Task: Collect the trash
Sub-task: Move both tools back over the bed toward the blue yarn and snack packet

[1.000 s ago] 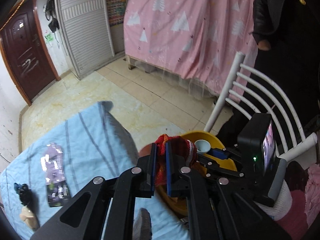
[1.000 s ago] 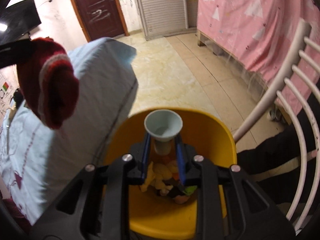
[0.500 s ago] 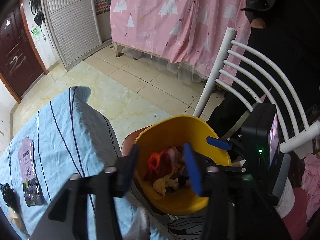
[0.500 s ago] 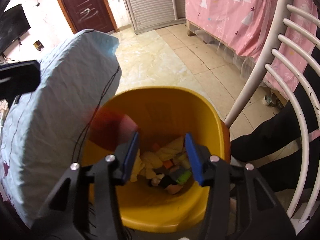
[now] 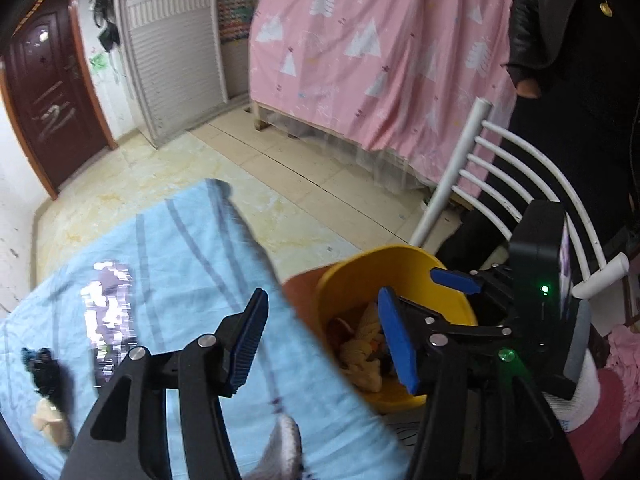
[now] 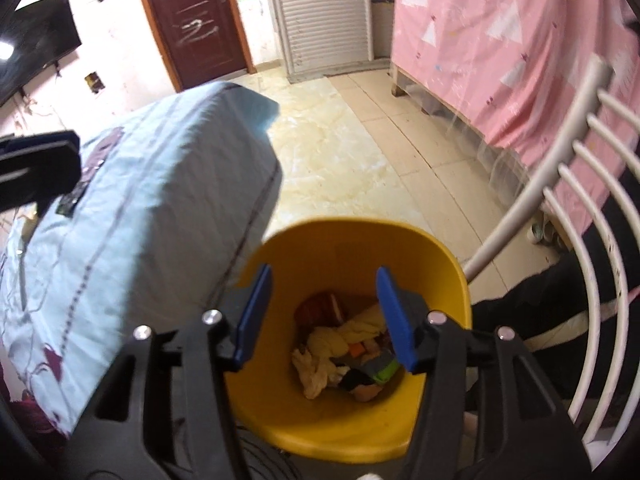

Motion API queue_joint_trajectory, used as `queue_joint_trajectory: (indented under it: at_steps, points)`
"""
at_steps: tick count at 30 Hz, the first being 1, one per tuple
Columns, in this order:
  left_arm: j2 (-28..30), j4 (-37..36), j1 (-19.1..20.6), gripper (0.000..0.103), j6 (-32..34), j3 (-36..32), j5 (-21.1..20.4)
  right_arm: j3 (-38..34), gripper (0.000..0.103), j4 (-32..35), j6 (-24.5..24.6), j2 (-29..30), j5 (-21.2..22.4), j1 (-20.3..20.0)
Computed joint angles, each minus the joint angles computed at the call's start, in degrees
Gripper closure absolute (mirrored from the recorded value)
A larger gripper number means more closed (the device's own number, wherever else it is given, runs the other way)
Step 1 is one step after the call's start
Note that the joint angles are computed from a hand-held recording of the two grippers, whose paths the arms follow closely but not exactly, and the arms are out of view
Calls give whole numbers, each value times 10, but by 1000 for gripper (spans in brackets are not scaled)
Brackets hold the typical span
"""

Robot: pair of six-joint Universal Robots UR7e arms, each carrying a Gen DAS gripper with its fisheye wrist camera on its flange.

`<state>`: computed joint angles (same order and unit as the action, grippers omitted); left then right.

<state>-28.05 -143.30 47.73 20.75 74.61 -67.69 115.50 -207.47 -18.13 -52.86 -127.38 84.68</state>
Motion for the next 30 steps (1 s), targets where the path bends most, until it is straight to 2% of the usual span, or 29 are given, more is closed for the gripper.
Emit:
queue_joint_trajectory:
  at_steps: [6,13,16,19,30]
  points:
    - [-31,-23,16,54,16,8,23,-40,51,19,-19,24,-19,39]
    - [-49,-27,43,54,14,-16,48,-98,50,61,-38,56,-33,81]
    - [-53,-26,57,54,11,-28,57,-127,45,83,-45,76,-38,97]
    - [-56,-24,70,54,9,-41,65,-158,44,105,-53,97,-42,111]
    - [-52,-6,117,54,-9,-101,79,-257,44,180,-61,161,-26,144]
